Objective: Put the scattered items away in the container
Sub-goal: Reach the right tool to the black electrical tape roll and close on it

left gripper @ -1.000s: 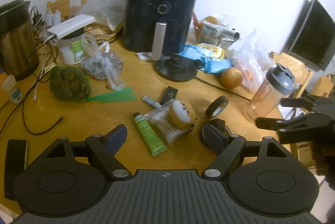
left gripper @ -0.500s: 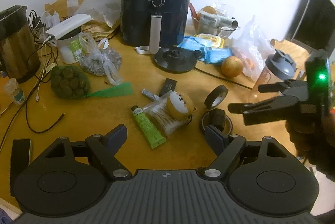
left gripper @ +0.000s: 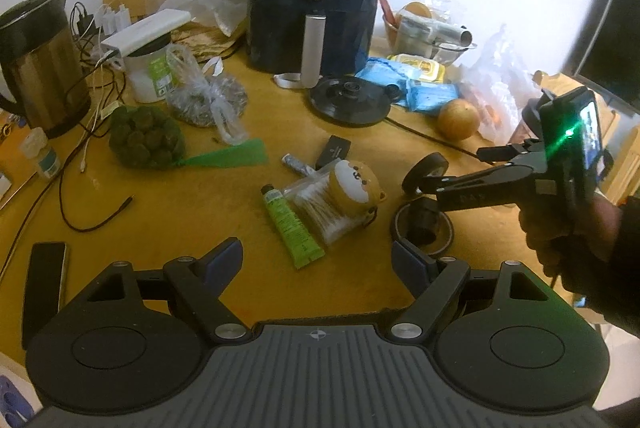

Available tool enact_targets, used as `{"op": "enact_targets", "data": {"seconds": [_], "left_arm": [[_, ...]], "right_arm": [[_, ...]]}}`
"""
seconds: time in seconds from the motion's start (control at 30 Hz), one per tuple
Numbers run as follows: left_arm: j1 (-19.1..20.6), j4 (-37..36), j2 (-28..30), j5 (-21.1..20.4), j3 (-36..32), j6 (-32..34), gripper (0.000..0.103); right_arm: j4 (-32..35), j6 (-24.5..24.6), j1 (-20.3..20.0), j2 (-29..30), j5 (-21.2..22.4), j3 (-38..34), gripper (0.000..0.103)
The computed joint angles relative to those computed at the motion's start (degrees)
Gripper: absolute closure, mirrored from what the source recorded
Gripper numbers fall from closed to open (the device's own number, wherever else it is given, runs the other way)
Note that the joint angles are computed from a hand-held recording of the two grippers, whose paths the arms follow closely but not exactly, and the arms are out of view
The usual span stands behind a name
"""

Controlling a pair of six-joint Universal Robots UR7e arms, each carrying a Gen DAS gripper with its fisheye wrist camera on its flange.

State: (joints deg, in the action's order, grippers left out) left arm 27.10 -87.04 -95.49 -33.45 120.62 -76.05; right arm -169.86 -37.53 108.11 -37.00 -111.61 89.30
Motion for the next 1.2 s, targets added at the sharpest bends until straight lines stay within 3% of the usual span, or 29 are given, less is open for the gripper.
{"op": "enact_targets", "data": {"seconds": [0.37, 0.5, 0.8, 0.87, 0.93, 1.2], "left_arm": [[-0.39, 5.20, 0.01, -0.72, -0.86, -6.90, 0.021], [-0.70, 6.99, -0.01, -0.84, -1.02, -9.17, 0.021], [-1.80, 11.47, -0.36, -1.51, -1.41, -14.73, 0.021], [-1.95, 11.97, -0.38, -1.66, -1.45, -15.48, 0.021], [-2.08, 12.18, -0.27, -1.80, -1.48, -15.93, 0.021], [-2.66, 13.12, 0.13, -2.18, -1.79, -16.64, 0.021]], "right_arm": [[2.14, -1.60, -1.50, 3.76, 0.39, -4.32, 0.002], [4.29, -2.26, -1.89, 4.61, 0.22, -5.79, 0.010], [7.10, -1.66, -2.98, 5.41, 0.80, -7.32, 0.014], [7.68, -1.42, -3.14, 5.37, 1.43, -7.45, 0.017], [8.15, -1.26, -3.21, 5.59, 1.43, -7.83, 0.027], [9.39, 0.81, -3.70, 5.49, 3.14, -8.43, 0.027]]}}
